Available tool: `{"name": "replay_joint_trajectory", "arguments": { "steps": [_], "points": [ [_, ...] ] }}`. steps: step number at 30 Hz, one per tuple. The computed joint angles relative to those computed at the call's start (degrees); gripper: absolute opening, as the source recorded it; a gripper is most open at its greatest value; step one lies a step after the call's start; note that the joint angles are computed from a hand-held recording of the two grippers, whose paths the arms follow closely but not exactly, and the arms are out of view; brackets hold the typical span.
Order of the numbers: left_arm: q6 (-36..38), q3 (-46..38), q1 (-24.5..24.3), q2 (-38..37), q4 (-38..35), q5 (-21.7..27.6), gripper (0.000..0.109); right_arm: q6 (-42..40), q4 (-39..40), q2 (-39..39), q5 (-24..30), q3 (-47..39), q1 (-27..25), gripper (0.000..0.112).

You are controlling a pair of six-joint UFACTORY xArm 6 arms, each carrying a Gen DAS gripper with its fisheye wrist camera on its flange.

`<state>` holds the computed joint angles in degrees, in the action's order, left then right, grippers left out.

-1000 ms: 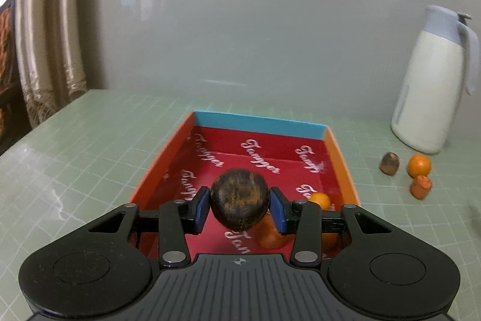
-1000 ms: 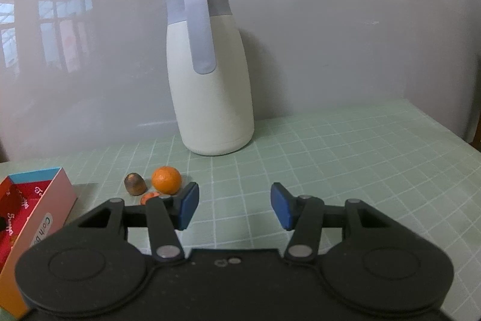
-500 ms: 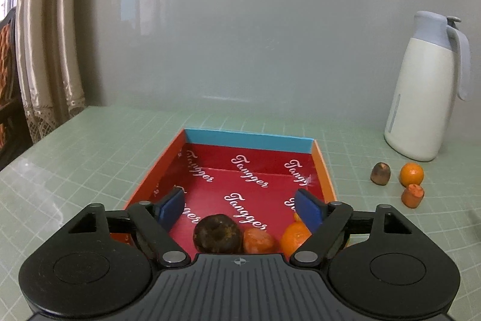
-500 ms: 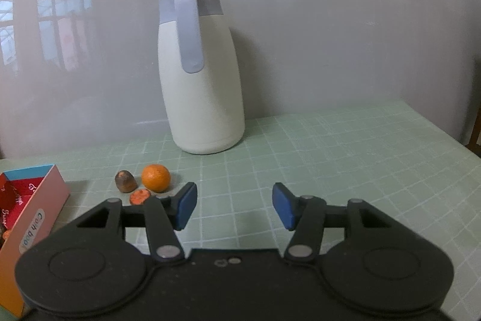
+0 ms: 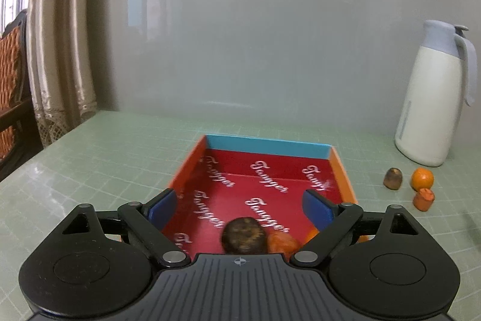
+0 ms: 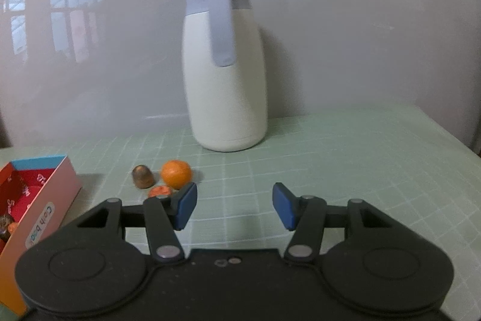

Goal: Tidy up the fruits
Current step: 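Move the right tool toward the remaining orange cut piece, then carry the orange piece with the right tool into the box, release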

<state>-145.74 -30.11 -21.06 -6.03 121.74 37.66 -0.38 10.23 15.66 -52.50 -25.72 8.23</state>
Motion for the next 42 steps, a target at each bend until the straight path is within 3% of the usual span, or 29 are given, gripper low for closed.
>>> {"name": "replay_joint_trajectory", "arguments": {
  "steps": [8, 11, 17, 30, 35, 38, 42],
  "points": [
    [-2.93, 5.54, 5.42, -5.91, 3.01, 0.25, 0.090, -2.48, 3.49, 4.01, 2.31, -4.80, 4.70, 0.055],
    [-5.31, 6.27, 9.36, -6.96, 6.59, -3.14, 0.090, -3.75, 4.85, 5.36, 3.17, -6.58, 6.05, 0.054],
    [-7.70, 9.11, 14.34, -9.48, 9.80, -3.36, 0.090, -6.74, 7.20, 7.87, 5.62, -10.29, 8.01, 0.054],
    [-6.14, 9.89, 21.31, -8.41, 9.78, -3.01, 0.090, -11.12, 13.58, 12.62, 9.88, -17.26, 11.35, 0.050],
    [-6.71, 9.68, 23.28, -8.02, 10.68, -3.99, 0.090, -10.43, 14.33, 12.67, 12.71, -18.52, 10.70, 0.042],
    [-6.41, 9.65, 23.22, -7.93, 10.43, -4.07, 0.090, -9.64, 12.88, 12.30, 13.74, -18.46, 10.07, 0.028],
    [-6.50, 9.67, 23.20, -8.12, 10.63, -4.24, 0.090, -9.19, 11.93, 11.85, 13.94, -17.97, 10.20, 0.028]
  ]
}}
